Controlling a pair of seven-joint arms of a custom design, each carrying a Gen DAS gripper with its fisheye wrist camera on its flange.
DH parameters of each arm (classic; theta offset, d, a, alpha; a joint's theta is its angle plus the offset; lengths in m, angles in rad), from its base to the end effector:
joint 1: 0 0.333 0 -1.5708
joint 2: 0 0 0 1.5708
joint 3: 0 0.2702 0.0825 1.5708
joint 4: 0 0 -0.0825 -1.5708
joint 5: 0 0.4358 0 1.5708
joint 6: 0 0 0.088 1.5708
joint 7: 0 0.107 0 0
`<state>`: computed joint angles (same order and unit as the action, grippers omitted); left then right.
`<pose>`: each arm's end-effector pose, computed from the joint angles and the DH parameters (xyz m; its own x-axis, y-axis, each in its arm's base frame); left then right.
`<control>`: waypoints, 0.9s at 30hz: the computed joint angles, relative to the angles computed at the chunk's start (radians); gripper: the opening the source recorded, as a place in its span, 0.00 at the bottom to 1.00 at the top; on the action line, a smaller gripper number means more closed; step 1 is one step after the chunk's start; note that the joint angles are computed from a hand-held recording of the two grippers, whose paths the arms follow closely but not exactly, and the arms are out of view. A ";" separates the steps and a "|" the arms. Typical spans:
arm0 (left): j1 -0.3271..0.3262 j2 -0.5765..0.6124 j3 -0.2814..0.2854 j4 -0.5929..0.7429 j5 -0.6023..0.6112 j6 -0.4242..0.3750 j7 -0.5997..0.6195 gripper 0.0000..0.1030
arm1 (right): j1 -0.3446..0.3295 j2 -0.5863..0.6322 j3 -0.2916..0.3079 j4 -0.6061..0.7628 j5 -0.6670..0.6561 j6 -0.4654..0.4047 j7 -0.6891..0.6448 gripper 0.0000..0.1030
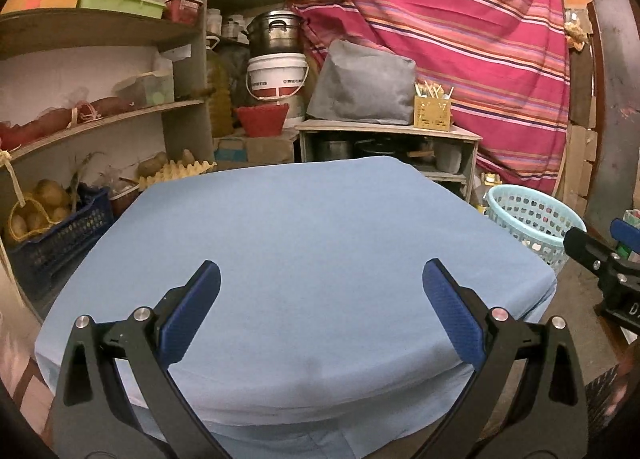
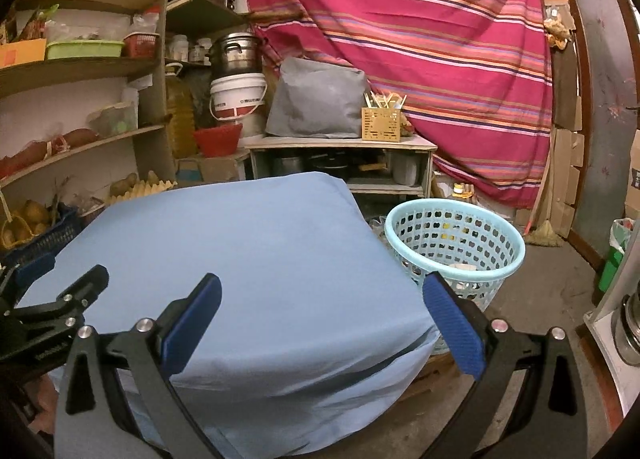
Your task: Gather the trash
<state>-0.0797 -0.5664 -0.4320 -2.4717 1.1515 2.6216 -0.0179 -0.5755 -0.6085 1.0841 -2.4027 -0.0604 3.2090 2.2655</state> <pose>0.4285 -0.2677 0.4743 0.1892 -0.9817 -0.0199 -0.3892 -0.0564 -0.9194 0.4631 0.3086 0.4780 0.1636 -0.9850 -0.0550 -0.3809 -0.0117 -0.9245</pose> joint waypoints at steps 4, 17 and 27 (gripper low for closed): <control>0.001 -0.007 0.004 -0.007 0.000 0.002 -0.001 0.95 | -0.006 -0.023 0.016 -0.006 0.006 0.000 0.011 0.95; 0.002 -0.049 -0.007 -0.044 -0.022 -0.030 -0.012 0.95 | -0.037 -0.005 0.058 0.010 -0.009 0.004 -0.005 0.95; -0.002 -0.053 -0.009 -0.049 -0.021 -0.042 -0.020 0.95 | -0.064 0.028 0.079 0.035 -0.011 0.006 -0.024 0.95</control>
